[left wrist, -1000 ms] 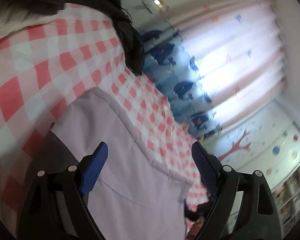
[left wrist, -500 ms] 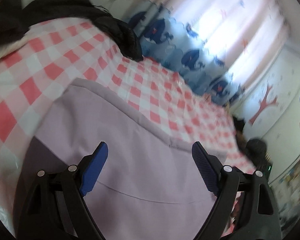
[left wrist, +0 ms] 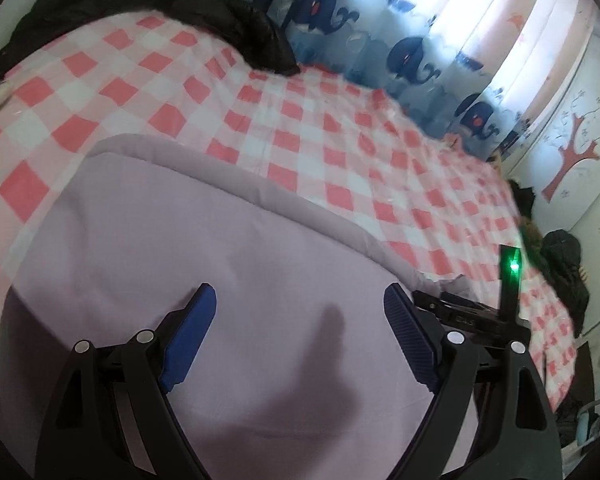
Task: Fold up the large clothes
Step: 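Press the folded jacket flat with both open grippers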
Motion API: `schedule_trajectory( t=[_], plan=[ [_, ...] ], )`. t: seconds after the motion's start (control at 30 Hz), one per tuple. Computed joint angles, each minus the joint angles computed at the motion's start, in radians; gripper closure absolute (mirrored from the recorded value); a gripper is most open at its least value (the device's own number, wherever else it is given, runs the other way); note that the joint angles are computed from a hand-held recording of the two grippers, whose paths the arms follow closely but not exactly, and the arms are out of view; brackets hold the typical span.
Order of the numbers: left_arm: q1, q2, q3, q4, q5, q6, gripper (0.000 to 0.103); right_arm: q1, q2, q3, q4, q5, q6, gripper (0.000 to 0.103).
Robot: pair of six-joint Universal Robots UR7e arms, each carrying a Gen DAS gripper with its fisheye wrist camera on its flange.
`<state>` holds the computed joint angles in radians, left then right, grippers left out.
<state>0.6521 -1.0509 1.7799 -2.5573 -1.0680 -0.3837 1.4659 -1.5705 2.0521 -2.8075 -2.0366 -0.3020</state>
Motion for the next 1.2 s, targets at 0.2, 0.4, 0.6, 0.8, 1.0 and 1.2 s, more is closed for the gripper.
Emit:
schedule_trajectory(
  t=[0.2,0.4,0.6,0.8,1.0,1.2],
  plan=[
    [0.054,0.087,-0.085,0.134,0.016,-0.048,0.021,0.018,-0.013,-0.025,0.016,0.029,0.025,0.007],
    [0.065,0.071,-0.067,0.086,-0.020,-0.054,0.021,0.160,0.067,-0.070,0.009,0.104,-0.080,0.007],
    [0.062,0.076,-0.074,0.090,-0.006,-0.058,0.021,0.148,0.325,-0.235,0.087,-0.096,-0.006,0.007],
    [0.068,0.078,-0.068,0.100,0.001,-0.060,0.021,0.187,0.195,-0.187,0.129,-0.073,0.023,0.007],
    [0.062,0.062,-0.054,0.096,0.016,-0.067,0.021,0.093,-0.067,-0.020,0.073,-0.138,0.027,0.007],
    [0.022,0.012,0.021,0.071,0.081,-0.055,0.021,-0.050,-0.088,-0.019,0.161,-0.028,0.089,0.007]
  ],
)
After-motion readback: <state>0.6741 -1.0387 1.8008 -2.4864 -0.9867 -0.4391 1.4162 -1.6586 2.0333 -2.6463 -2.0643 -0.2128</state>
